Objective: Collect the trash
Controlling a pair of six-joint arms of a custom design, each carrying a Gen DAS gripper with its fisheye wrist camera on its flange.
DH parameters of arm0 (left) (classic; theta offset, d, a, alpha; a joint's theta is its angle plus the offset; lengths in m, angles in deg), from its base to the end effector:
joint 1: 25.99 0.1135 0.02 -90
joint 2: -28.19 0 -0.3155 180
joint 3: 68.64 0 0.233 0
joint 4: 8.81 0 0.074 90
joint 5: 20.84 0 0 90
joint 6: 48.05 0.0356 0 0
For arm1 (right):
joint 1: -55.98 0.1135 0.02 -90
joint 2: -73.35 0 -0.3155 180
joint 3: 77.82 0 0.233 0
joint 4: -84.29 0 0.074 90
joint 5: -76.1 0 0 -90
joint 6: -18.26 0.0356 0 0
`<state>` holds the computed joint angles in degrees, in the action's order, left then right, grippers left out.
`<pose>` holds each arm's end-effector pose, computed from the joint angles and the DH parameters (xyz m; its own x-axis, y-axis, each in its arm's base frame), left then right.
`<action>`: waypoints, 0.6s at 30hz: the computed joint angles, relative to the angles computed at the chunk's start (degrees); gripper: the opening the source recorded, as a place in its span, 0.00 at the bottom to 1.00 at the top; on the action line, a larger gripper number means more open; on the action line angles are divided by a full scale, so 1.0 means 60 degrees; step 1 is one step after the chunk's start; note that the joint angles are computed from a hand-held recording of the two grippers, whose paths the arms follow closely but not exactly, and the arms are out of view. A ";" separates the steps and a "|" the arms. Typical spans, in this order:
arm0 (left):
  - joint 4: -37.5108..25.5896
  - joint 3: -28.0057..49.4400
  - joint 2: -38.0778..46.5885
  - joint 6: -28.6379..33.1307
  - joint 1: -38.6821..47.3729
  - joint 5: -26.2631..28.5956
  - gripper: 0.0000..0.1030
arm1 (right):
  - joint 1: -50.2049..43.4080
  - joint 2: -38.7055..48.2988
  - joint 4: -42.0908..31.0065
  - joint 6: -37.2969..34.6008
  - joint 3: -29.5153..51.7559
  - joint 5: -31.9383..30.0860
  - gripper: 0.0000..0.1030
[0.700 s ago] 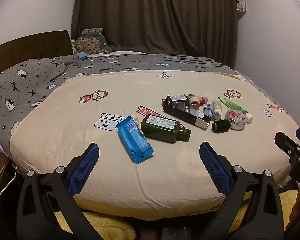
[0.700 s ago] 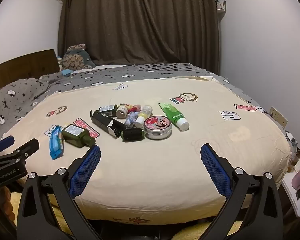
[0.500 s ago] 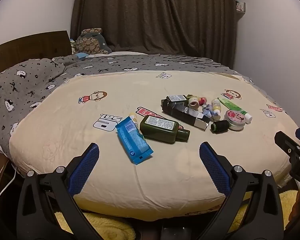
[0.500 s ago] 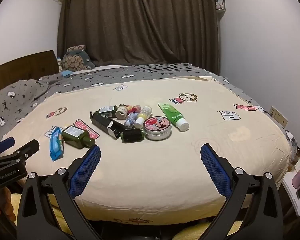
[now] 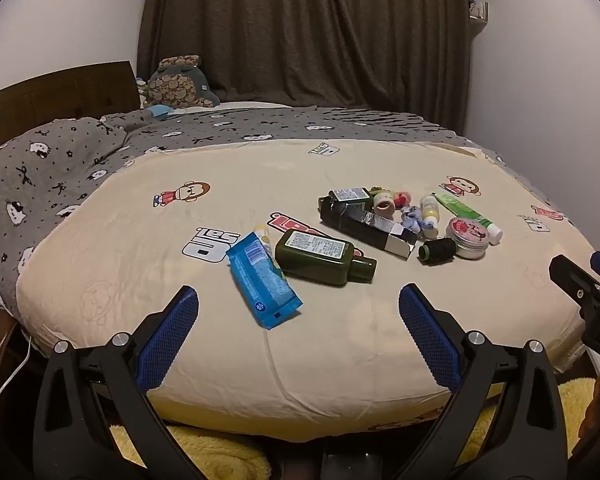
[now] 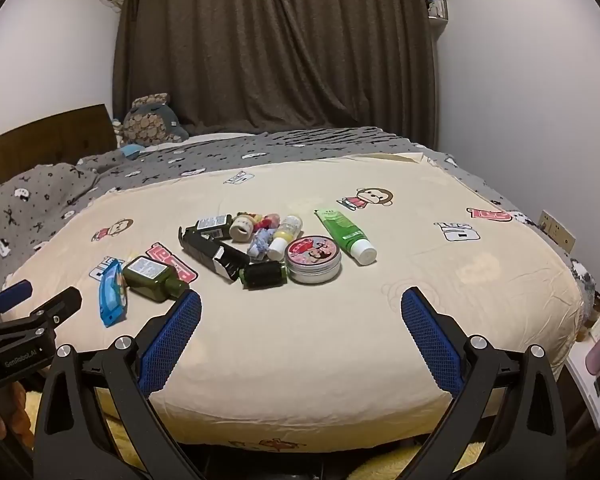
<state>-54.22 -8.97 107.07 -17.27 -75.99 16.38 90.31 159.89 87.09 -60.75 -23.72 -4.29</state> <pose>0.1632 -0.1504 0.2601 -0.5068 -0.2045 -0.8375 -0.3741 0.9274 -0.0001 0.2448 0.1600 0.2495 -0.4841 -0.1030 -0.8689 -0.3504 0.9328 0.0846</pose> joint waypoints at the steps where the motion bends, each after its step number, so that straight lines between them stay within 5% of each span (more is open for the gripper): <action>1: 0.0014 0.0001 -0.0004 0.0006 0.0007 0.0012 0.92 | 0.0006 -0.0010 0.0033 -0.0001 -0.0027 0.0010 0.97; 18: 0.0281 -0.0153 0.0015 0.0223 0.0191 0.0194 0.92 | -0.0122 0.0118 -0.0123 0.0043 0.0118 -0.0122 0.97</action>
